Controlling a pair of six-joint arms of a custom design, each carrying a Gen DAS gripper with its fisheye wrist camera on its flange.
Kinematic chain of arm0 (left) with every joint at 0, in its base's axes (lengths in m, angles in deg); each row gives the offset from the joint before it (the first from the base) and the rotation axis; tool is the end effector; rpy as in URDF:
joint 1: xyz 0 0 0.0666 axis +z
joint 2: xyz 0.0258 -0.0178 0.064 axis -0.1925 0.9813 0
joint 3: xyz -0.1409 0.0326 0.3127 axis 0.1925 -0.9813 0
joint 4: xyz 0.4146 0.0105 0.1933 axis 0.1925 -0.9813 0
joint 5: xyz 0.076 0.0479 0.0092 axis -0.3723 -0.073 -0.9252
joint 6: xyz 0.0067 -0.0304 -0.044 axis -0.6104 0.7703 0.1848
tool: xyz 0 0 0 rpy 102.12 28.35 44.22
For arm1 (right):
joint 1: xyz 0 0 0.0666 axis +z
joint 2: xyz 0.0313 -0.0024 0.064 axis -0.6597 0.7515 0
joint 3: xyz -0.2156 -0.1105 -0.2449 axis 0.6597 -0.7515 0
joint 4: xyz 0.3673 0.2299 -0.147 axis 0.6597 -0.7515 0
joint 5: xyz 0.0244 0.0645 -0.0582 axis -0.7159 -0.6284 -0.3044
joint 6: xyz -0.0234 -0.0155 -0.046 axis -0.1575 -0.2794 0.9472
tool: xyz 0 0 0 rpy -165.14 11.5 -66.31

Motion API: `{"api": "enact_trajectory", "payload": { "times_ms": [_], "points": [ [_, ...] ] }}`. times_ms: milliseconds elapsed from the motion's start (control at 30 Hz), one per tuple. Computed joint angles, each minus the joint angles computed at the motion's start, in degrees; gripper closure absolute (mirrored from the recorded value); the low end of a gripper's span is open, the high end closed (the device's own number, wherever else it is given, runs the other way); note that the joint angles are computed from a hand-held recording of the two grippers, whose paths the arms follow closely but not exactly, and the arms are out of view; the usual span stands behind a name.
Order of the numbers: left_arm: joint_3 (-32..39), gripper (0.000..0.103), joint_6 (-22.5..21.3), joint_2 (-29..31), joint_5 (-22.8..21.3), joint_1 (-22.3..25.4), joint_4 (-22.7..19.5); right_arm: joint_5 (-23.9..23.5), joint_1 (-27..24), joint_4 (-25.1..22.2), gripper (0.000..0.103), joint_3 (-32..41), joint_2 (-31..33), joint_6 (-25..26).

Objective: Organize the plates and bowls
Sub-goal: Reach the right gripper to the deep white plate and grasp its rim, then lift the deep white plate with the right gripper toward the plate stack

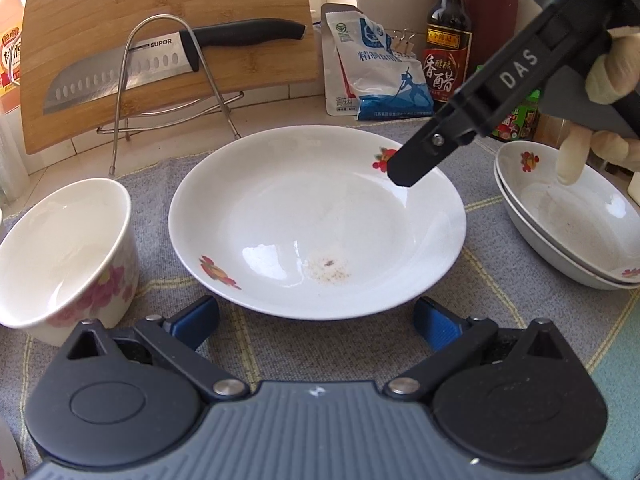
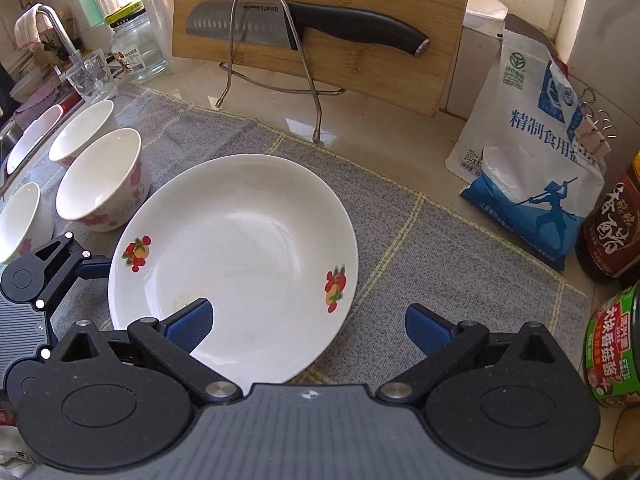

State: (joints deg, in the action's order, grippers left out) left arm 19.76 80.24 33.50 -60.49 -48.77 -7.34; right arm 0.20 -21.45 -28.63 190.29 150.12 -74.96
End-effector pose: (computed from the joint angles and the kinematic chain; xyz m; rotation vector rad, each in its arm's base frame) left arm 0.4802 -0.3716 0.4794 0.7733 2.2207 -0.3293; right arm 0.5431 0.1993 0.5281 -0.3772 2.6237 0.2820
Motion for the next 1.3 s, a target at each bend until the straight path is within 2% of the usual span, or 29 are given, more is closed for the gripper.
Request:
{"api": "enact_trajectory", "payload": {
  "times_ms": [133,367,567,767,1033,1167,1300],
  "points": [
    [-0.68,0.000,0.02,-0.50,0.03,0.07,1.29,-5.83,-1.61,-2.71,0.000,3.79,3.64,0.77],
    [0.03,0.000,0.89,-0.01,-0.91,-0.18,0.83,-14.35,-3.07,-7.52,0.000,10.66,10.04,2.52],
    [-0.20,0.000,0.82,-0.07,-0.82,-0.13,1.29,-19.46,-4.00,-8.28,0.000,14.34,13.40,3.07],
    [-1.28,0.000,0.16,-0.78,-0.30,-0.05,2.18,-22.53,-4.48,-10.43,0.000,20.97,18.30,5.52],
    [-1.18,0.000,-0.55,-0.64,0.31,0.14,2.32,-25.47,-4.98,-13.23,0.000,29.59,24.37,6.00],
    [-1.34,0.000,-1.59,-0.77,0.25,0.07,2.54,-27.62,-5.22,-14.62,0.000,30.76,25.23,6.41],
    [-1.43,0.000,-2.06,-0.79,0.68,0.22,2.74,-27.35,-4.98,-14.65,0.000,30.44,25.01,6.89]
  ]
}}
